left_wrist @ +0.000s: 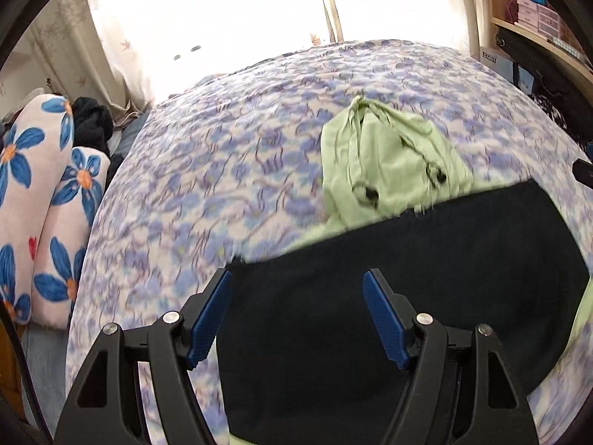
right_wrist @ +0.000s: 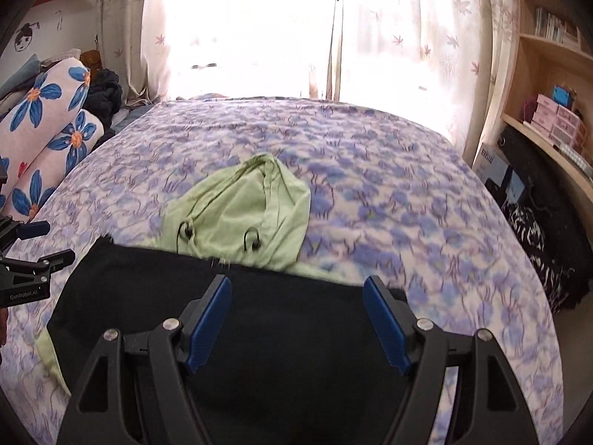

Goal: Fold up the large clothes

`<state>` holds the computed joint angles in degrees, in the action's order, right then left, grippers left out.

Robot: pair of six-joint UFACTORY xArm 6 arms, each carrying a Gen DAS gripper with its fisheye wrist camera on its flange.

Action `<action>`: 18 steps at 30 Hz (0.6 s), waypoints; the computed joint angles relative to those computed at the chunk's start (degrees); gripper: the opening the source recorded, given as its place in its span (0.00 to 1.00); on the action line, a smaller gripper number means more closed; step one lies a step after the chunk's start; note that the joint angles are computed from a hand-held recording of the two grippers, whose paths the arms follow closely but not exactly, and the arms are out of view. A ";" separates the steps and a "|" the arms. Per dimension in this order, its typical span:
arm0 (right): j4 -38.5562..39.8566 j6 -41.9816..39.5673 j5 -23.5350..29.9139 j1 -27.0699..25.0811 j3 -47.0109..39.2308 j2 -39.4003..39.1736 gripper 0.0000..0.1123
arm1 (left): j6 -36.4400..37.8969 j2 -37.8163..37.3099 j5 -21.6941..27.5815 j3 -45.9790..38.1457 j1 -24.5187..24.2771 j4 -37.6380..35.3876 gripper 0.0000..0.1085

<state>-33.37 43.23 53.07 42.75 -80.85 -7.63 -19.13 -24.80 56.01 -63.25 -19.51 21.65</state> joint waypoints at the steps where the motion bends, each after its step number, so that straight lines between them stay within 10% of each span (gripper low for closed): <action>1: 0.84 -0.78 -0.09 -0.78 -1.97 1.48 0.66 | 0.67 2.79 0.10 -2.93 0.38 -0.31 0.66; 18: 25.37 -12.17 4.57 -13.82 -40.24 36.41 0.66 | 0.59 40.32 2.59 -38.17 7.00 -9.72 0.66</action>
